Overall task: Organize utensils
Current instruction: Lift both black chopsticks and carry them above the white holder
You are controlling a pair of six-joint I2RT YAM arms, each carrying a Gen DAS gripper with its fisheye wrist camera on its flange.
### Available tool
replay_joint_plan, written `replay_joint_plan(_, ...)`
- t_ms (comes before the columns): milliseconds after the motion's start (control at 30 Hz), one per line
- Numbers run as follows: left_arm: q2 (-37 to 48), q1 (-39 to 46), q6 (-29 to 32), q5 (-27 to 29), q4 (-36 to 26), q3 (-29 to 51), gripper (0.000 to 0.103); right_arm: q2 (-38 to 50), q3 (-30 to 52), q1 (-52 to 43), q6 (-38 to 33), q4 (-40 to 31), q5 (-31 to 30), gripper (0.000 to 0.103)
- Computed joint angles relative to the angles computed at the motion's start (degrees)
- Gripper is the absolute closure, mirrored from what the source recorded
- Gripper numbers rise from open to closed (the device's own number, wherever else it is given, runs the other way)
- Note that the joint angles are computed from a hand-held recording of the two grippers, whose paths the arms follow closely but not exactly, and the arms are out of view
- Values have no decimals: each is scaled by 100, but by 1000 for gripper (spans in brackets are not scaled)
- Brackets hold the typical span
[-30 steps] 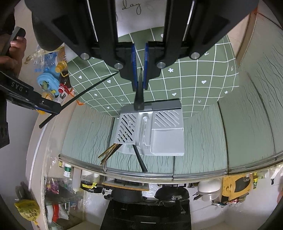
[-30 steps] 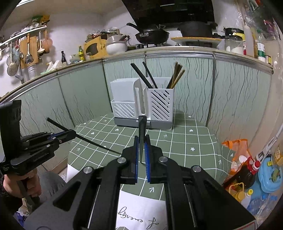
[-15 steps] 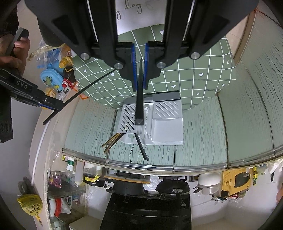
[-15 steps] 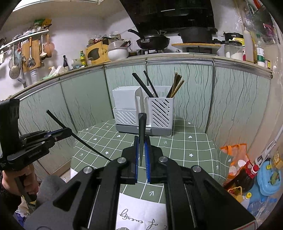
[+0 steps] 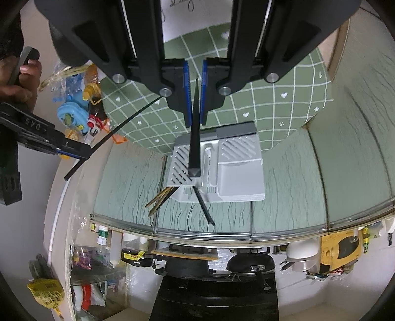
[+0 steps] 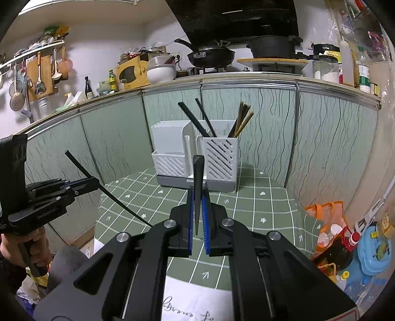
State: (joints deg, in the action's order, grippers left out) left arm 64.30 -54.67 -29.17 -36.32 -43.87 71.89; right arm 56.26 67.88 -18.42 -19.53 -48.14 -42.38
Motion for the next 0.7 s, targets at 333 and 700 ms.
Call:
replay_joint_plan(333, 984, 1005, 836, 872, 113, 1472, 97, 1148, 1511, 293, 281, 17, 347, 97)
replay_joint_plan(700, 2591, 1466, 1419, 1333, -472, 4011, 97, 2742, 4013, 582, 480, -653, 553, 97)
